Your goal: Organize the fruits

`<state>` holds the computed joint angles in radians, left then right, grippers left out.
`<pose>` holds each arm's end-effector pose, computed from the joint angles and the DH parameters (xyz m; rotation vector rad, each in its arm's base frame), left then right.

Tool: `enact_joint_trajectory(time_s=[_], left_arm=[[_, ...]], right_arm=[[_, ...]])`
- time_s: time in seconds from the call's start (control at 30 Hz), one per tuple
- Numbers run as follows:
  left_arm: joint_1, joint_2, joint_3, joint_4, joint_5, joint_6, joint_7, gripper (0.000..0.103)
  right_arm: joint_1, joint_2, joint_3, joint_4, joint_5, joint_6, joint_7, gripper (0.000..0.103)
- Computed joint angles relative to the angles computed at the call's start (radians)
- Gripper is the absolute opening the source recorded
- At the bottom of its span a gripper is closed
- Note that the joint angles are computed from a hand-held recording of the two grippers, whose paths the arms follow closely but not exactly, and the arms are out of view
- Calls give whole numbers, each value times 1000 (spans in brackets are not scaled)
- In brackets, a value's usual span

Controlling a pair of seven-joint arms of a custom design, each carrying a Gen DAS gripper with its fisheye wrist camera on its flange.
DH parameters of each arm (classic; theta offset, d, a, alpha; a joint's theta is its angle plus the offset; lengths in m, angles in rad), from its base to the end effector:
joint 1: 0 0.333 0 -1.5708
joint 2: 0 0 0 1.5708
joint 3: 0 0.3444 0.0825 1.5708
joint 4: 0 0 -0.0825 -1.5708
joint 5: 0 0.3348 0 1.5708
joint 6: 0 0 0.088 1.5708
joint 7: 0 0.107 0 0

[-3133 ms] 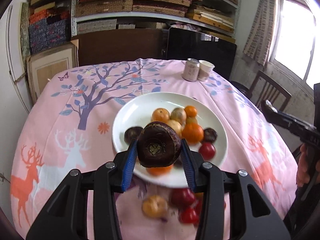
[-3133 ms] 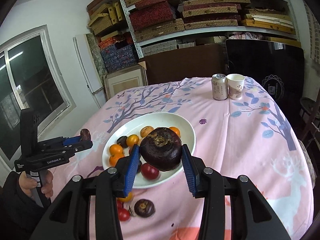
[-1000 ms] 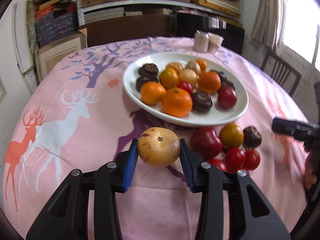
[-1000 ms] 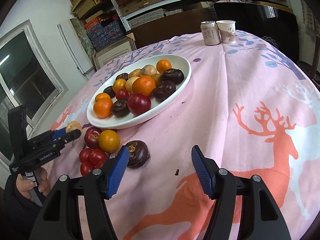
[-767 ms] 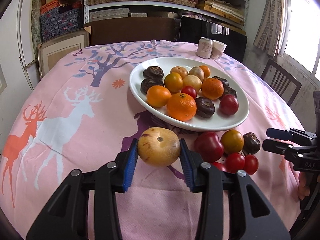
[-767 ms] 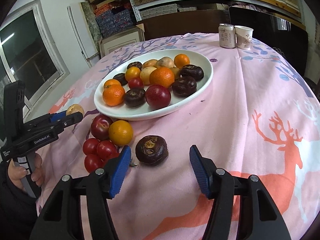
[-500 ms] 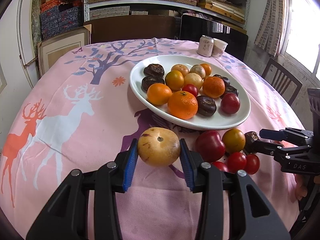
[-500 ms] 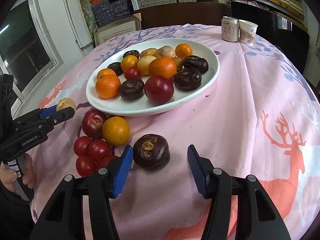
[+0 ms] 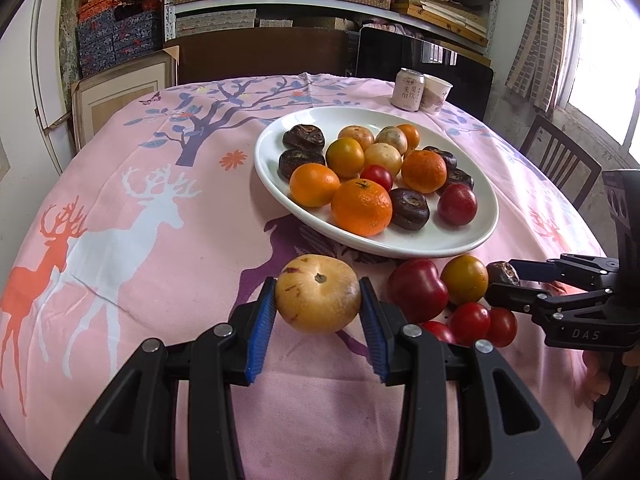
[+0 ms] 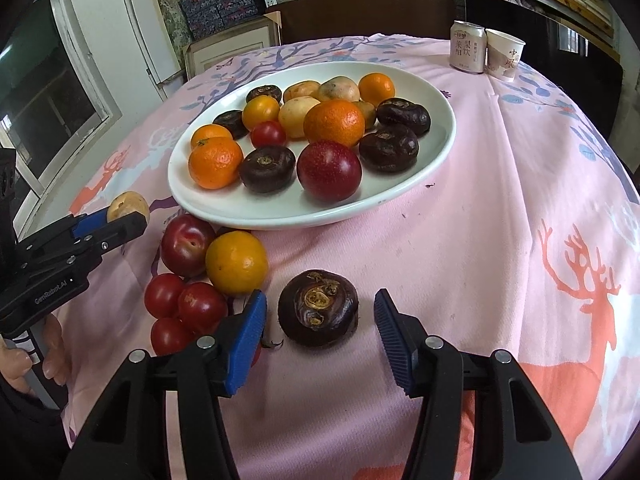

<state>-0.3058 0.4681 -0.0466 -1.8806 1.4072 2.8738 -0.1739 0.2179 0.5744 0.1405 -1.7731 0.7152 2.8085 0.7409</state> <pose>0.5659 -0.2640 0.3462 -1.8693 1.6769 -0.7583 0.6441 0.1911 0.3370 -2.1925 1.2741 -0.1642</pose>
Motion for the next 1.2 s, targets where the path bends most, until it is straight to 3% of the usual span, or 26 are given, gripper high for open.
enact_joint_trajectory(time_s=[0.2, 0.37, 0.53, 0.97, 1.2], left_arm=[[-1, -2, 1, -1, 4, -1, -5, 40], [-1, -1, -1, 0, -1, -1, 0, 40], [-1, -1, 1, 0, 4, 0, -7, 40], [-2, -3, 2, 0, 31, -2, -35, 40], [0, -23, -1, -9, 126, 2, -122, 40]], right_arm=[[17, 3, -15, 2, -25, 6, 26, 59], [19, -2, -17, -5, -36, 7, 32, 42], [15, -11, -9, -23, -33, 24, 29, 40], [-84, -52, 65, -63, 165, 44, -135, 39], [-151, -62, 99, -39, 348, 20, -273, 39]])
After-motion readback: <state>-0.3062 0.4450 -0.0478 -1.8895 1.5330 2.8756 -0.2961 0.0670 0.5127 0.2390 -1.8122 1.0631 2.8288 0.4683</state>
